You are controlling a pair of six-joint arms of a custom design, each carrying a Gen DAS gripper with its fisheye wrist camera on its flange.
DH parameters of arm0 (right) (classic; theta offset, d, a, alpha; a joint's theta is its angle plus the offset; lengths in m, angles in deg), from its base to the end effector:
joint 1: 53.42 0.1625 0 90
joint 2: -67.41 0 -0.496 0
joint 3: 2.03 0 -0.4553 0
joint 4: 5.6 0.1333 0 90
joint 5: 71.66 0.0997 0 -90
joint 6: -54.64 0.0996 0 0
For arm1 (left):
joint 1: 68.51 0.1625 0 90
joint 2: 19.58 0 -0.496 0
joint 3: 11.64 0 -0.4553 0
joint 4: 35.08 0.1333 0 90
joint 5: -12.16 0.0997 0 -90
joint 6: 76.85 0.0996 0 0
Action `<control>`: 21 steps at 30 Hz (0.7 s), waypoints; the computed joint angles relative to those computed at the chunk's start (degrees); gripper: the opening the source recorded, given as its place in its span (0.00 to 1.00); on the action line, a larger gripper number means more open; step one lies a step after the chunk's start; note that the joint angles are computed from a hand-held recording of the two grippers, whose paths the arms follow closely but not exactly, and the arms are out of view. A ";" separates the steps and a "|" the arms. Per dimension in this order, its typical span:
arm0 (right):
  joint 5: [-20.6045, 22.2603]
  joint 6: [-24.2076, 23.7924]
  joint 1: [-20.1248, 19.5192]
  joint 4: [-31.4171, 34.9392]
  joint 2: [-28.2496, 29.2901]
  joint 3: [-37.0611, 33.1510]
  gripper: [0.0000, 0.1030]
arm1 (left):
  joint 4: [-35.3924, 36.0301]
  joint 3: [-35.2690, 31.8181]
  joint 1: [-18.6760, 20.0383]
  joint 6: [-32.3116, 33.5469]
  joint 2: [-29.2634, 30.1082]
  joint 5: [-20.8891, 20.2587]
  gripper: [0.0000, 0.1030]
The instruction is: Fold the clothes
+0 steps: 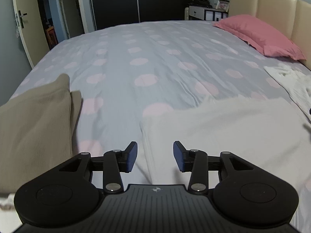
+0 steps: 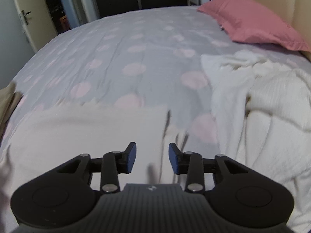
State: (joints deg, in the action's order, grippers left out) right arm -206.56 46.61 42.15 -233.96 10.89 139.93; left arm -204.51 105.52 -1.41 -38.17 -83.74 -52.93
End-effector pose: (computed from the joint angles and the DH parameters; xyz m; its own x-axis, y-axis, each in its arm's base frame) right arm 0.1041 -0.4181 0.1593 -0.7440 0.4031 0.5329 -0.1641 0.6629 -0.7305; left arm -0.0797 -0.6390 0.2088 -0.4914 0.6562 -0.5726 0.8398 0.5313 -0.1117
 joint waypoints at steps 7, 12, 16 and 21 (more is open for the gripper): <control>0.83 2.64 1.21 1.06 0.75 5.44 0.42 | 5.14 4.24 1.89 -0.20 -4.95 0.14 0.42; 3.06 7.11 -0.24 -0.58 1.62 9.24 0.43 | 8.44 6.21 3.31 -0.52 -6.73 -1.07 0.42; 5.95 9.36 -1.23 0.79 2.01 10.51 0.19 | 11.50 6.28 3.59 -0.42 -6.95 -0.88 0.21; 1.87 11.29 -1.06 5.49 2.00 10.08 0.08 | 11.61 6.66 2.97 -0.04 -5.93 4.43 0.05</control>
State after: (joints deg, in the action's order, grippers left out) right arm -204.69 57.90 41.09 -228.47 12.89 150.01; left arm -192.91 112.18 1.56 -38.21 -89.66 -48.50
